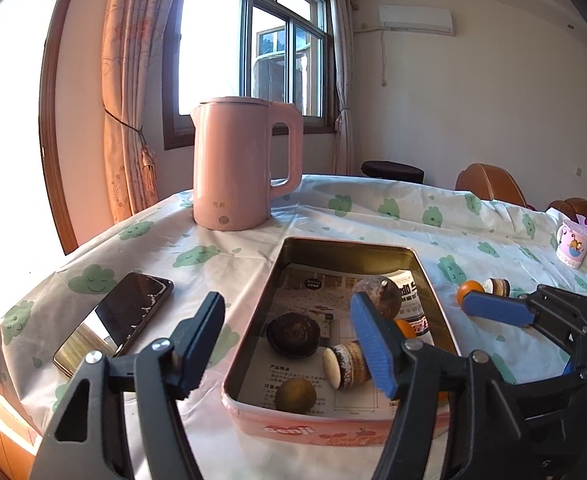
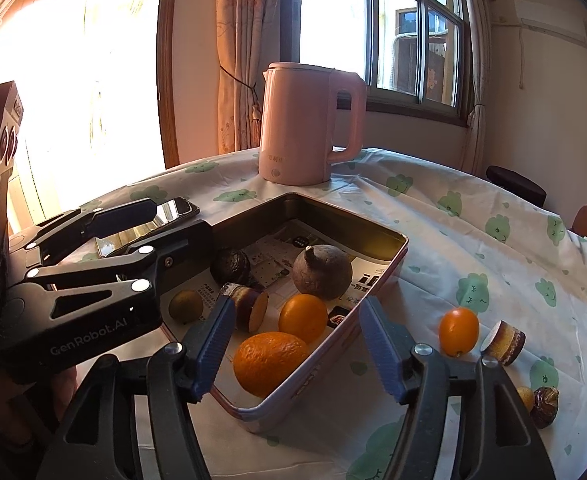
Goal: Organize fruits
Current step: 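Grasp the wrapped dark chocolate ball with the right tool and lift it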
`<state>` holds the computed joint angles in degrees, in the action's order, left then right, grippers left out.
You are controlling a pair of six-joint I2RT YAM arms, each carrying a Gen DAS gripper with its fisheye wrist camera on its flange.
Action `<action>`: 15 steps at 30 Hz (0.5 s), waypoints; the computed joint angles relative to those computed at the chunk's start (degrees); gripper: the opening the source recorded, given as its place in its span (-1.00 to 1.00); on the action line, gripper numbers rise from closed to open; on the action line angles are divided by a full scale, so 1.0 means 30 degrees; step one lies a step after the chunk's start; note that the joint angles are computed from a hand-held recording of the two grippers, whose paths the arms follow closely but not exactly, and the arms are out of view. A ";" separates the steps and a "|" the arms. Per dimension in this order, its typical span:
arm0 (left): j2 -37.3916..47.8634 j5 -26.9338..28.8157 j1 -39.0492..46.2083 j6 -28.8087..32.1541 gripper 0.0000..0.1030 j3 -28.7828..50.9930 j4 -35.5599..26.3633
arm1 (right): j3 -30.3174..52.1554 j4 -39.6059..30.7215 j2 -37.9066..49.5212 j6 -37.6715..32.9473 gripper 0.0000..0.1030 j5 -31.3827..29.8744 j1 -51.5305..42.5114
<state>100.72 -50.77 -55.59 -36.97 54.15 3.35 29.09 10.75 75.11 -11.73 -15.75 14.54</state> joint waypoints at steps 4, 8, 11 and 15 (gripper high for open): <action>-0.0055 -0.0280 -0.0104 -0.0119 0.52 0.0081 -0.0154 | -0.0074 0.0110 -0.0071 0.0125 0.34 -0.0034 -0.0111; 0.0107 -0.0331 -0.0249 -0.0007 0.58 0.0348 -0.0170 | -0.0137 0.0233 -0.0163 0.0366 0.34 -0.0119 -0.0315; 0.0246 -0.0314 -0.0369 -0.0027 0.61 0.0515 -0.0057 | -0.0163 0.0219 -0.0218 0.0491 0.36 -0.0145 -0.0411; 0.0420 -0.0522 -0.0502 -0.0142 0.66 0.0941 -0.0415 | -0.0376 0.0338 -0.0534 0.0511 0.36 -0.0253 -0.0596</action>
